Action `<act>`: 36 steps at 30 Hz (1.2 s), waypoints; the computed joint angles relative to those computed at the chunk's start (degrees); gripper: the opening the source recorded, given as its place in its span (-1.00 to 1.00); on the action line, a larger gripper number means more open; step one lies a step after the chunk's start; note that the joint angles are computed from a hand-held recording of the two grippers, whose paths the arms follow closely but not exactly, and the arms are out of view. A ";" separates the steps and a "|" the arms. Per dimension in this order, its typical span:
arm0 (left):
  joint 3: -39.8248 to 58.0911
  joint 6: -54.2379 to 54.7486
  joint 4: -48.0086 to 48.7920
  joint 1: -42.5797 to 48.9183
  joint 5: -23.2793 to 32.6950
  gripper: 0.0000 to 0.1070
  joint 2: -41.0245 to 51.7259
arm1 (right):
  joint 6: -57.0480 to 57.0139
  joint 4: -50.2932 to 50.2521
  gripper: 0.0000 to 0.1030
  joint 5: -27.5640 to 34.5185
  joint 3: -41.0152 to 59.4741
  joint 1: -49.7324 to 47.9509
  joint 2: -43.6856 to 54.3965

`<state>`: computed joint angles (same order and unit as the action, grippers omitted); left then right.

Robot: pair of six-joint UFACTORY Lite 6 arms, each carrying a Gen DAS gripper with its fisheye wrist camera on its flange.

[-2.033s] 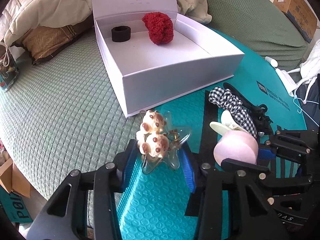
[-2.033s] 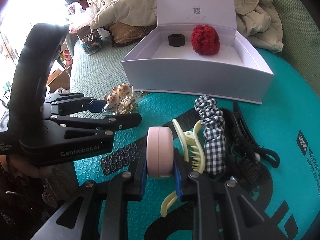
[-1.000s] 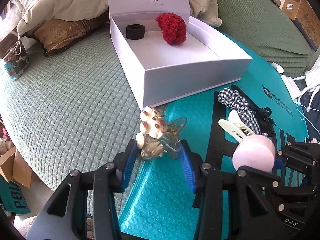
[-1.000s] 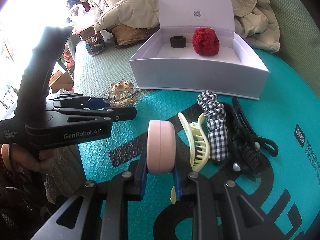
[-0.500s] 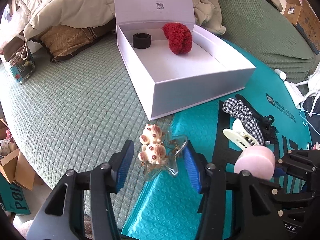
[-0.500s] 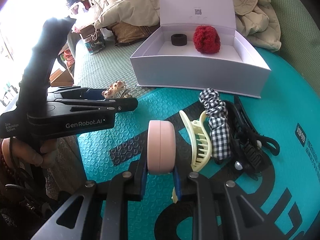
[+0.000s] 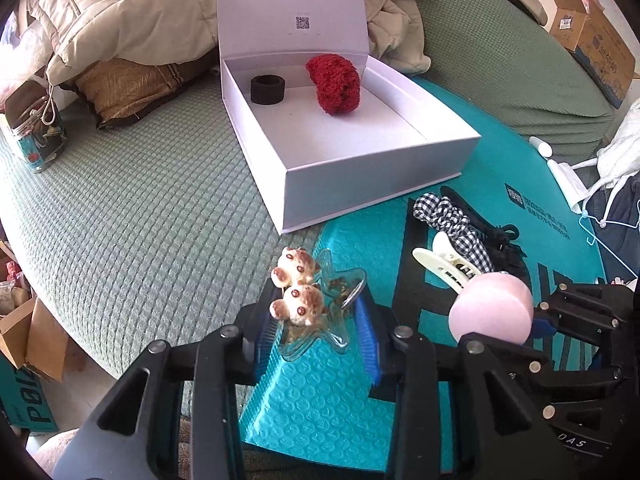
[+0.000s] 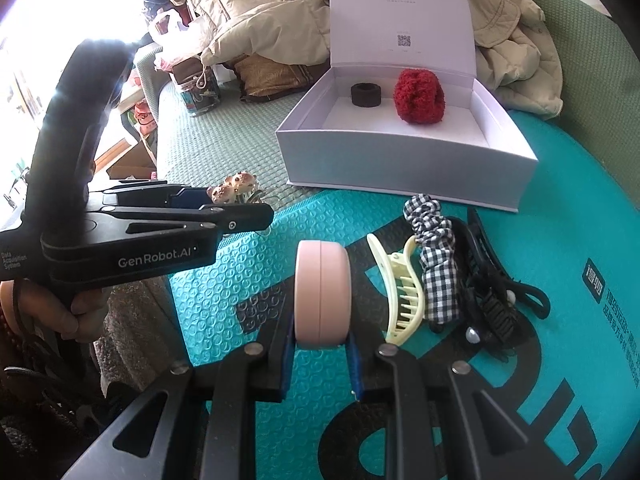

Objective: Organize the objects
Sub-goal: 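Lift the bear hairpin and pink compact and carry both into the white box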

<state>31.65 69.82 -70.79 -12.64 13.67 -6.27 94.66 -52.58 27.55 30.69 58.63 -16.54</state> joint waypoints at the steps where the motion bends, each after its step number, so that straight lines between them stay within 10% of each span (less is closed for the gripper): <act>1: 0.41 -1.07 1.41 0.36 0.34 -0.36 -0.16 | -0.31 0.24 -0.59 0.51 0.17 0.43 -0.42; 12: 4.31 -37.66 37.25 -1.37 4.86 -0.36 -10.51 | -8.33 3.29 -0.59 5.85 3.78 0.93 -4.37; 25: 17.21 -53.11 53.15 -3.20 10.65 -0.36 -8.70 | -23.29 6.81 -0.59 11.48 10.87 -2.92 -6.46; 36: 27.80 -54.71 55.91 -3.85 10.87 -0.36 2.87 | -36.00 11.01 -0.59 2.01 12.71 -15.05 -3.07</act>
